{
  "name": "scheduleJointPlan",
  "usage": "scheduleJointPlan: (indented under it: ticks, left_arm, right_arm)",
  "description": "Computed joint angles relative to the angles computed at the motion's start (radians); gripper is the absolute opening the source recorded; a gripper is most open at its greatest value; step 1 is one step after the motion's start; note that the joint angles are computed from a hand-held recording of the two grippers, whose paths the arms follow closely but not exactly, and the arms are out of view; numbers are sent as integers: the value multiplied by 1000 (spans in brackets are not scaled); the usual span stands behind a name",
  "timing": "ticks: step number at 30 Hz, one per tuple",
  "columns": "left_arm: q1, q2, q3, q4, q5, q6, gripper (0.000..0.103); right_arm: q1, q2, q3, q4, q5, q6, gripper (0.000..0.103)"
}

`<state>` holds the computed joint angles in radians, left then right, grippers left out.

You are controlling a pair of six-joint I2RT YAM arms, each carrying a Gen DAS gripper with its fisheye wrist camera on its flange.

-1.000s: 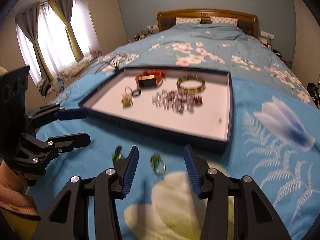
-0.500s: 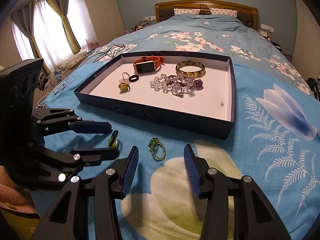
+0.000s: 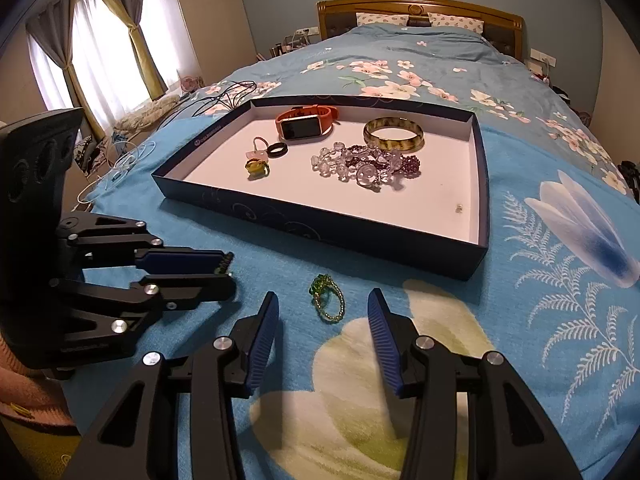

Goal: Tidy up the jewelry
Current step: 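Grasp the green pendant ring with the left tool while the right tool grasps the green-stone ring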

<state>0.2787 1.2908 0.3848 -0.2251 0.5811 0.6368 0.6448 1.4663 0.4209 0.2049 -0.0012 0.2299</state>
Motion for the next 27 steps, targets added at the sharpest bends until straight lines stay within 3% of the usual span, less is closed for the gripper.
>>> scheduleJointPlan:
  ticks: [7, 17, 27]
  left_arm:
    - [77, -14, 1, -32, 23, 33, 17]
    - [117, -29, -4, -41, 34, 50, 17]
    - [141, -61, -10, -56, 42, 58, 17]
  right_arm:
    - [21, 20, 21, -15, 35, -3, 35]
    - [20, 35, 31, -16, 55, 4, 1]
    - [34, -12, -4, 15, 74, -3, 1]
